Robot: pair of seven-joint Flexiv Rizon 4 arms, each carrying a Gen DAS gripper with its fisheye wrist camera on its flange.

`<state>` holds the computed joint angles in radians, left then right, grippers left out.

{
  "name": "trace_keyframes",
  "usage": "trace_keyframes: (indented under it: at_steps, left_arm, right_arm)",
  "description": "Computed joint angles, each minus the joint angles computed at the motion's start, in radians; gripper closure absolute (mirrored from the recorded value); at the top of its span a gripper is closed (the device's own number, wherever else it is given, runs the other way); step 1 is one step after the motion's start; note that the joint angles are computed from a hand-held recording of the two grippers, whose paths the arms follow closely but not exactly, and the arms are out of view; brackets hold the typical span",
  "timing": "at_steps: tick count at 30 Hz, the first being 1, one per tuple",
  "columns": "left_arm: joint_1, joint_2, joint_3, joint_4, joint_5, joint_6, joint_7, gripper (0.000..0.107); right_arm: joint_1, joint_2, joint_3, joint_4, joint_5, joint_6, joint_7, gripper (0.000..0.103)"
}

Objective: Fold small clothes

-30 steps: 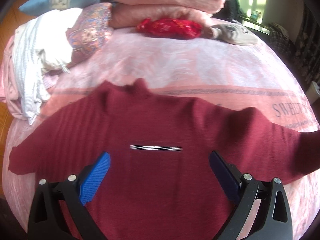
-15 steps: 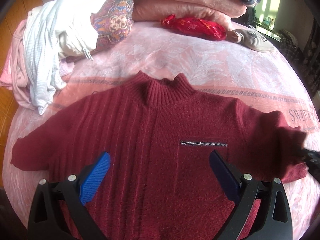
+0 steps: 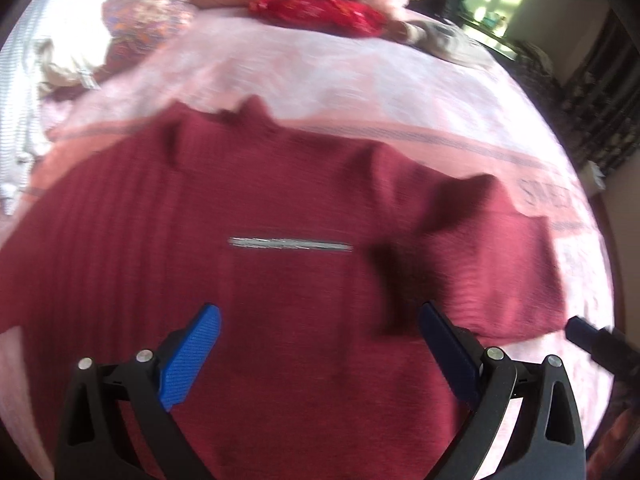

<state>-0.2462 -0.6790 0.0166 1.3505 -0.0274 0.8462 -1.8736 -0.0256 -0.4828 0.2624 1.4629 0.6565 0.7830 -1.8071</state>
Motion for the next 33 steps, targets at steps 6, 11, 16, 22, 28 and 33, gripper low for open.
trace_keyframes:
  at_steps: [6, 11, 16, 22, 28, 33]
  left_arm:
    - [-0.033, -0.073, -0.021, -0.109, -0.010, -0.090, -0.009, 0.008]
    - [-0.062, -0.137, -0.032, -0.202, -0.019, -0.147, -0.005, 0.010]
    - [-0.081, -0.195, -0.036, -0.288, -0.028, -0.212, -0.002, 0.056]
    - [-0.077, -0.146, -0.051, -0.208, -0.052, -0.091, 0.012, 0.091]
    - [-0.059, -0.018, -0.014, -0.059, -0.023, 0.086, 0.001, 0.092]
    - [-0.012, 0.108, 0.038, 0.088, 0.019, 0.178, -0.020, 0.092]
  right_arm:
    - [0.067, 0.035, -0.046, 0.161, -0.170, 0.155, 0.049, 0.051]
    - [0.033, 0.035, -0.026, 0.200, -0.183, 0.198, 0.029, 0.051]
    - [0.035, 0.051, -0.038, 0.257, -0.215, 0.246, 0.036, 0.051]
    - [0.014, 0.065, -0.031, 0.281, -0.215, 0.260, 0.041, 0.051]
    - [0.009, 0.070, -0.033, 0.277, -0.217, 0.255, 0.067, 0.050]
    - [0.008, 0.054, -0.026, 0.241, -0.201, 0.233, 0.086, 0.050]
